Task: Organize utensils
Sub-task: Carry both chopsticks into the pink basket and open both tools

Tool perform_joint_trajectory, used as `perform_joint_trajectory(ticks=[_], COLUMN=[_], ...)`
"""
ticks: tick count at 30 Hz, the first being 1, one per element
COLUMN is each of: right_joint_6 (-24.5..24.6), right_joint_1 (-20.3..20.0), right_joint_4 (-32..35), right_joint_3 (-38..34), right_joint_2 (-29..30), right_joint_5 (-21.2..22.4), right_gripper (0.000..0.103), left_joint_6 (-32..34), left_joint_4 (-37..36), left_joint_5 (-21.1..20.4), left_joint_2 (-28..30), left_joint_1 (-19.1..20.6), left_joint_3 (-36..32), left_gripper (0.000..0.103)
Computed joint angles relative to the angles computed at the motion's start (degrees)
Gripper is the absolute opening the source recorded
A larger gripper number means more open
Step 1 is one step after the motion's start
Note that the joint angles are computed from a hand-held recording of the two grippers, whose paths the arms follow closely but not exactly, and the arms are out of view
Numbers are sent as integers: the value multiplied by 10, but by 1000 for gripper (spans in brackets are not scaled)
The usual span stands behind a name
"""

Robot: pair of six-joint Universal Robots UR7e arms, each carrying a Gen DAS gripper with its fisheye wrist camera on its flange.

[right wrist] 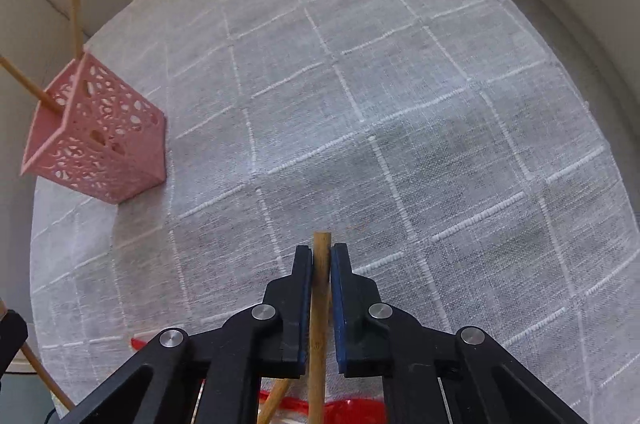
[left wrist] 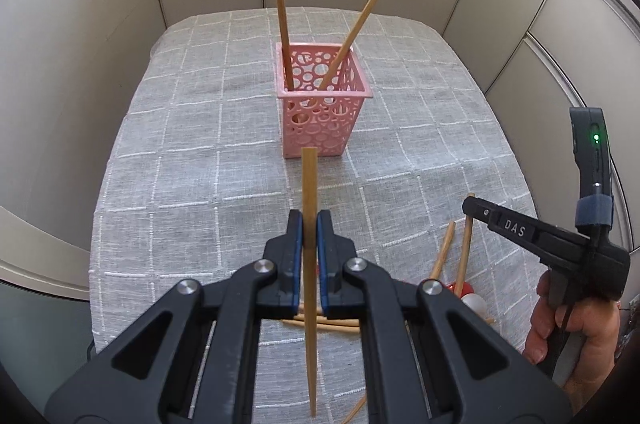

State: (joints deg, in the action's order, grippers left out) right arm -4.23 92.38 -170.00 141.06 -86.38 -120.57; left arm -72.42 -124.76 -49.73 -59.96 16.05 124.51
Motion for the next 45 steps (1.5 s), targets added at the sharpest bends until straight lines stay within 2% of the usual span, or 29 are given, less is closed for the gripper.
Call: perform_joint_trajectory(ticks=[4,5,9,14,21,25,32,34,39,45], right_joint_6=[-17,-34,-62,-81,-112,-111,-144,-155,-150,-170], right_joint_1=[30,26,49,87,159,177,191,193,197,200], right_joint_4=[-10,3,12,0,-60,-66,-125,-139,-151,-205], right_joint_3=[9,10,21,25,23,15,-8,-17,-57,-93], right_joint_2=[-23,-51,-111,-150,-155,-151,-107,-98,-77,-31], right_joint_5=[5,13,25,41,37,47,43,51,78,112], right_gripper=[7,7,7,7,7,7,7,7,7,7], left_joint_6=[-21,-26,-46,-80,-127,-134,-126,-93,32,186], left_joint_4=[21,24,44,79,128,136,162,127,-32,-222], left_joint_5=[20,25,52,88,145,175,251,271,304,329], left_joint_2=[-18,-24,-41,-61,-88,-98,-96,-93,-72,-20], left_joint_1=[-17,-22,-41,-58,-84,-93,-96,-92,-70,-37], left_joint_3=[3,5,7,6,0,-3,-17,-13,-6,-12], left_gripper=[8,8,8,8,8,8,8,8,8,8])
